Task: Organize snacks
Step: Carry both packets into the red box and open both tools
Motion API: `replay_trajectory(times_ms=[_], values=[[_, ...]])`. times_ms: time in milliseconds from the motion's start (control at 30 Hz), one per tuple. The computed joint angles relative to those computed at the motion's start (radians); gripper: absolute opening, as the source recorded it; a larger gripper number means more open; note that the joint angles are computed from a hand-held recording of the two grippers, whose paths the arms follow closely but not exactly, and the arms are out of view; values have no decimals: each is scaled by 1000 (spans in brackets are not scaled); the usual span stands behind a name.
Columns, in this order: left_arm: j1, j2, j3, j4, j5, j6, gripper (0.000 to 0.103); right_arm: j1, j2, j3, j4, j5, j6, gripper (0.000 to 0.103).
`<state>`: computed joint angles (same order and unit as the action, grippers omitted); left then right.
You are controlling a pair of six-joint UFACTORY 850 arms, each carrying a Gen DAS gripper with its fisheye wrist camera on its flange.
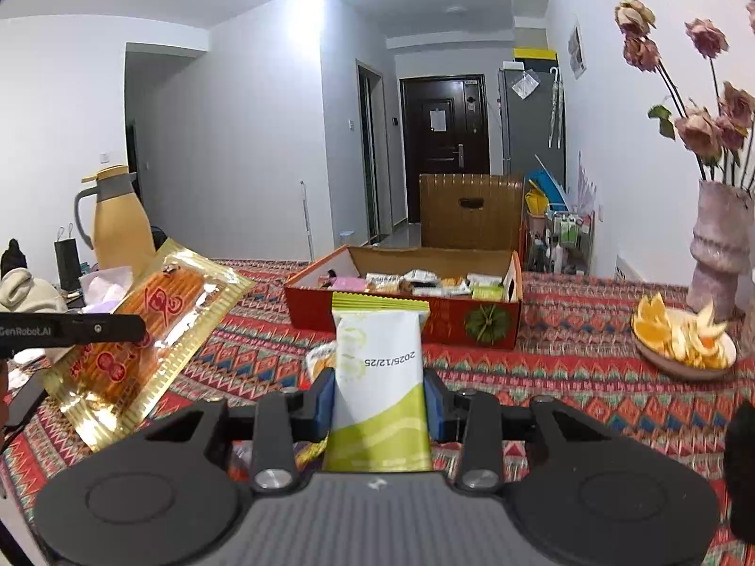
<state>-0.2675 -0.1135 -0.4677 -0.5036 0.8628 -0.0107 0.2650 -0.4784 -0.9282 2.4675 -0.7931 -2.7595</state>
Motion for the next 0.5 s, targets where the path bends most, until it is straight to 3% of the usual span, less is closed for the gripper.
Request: replay_trajectory(times_ms=[267,500], values=[[111,-95,-167,138,-62,28,20,25,-117,-222,-33,59,28,37],[225,-266,-408,273,-169,-46,20,49,-274,-500,-97,149,118,37]])
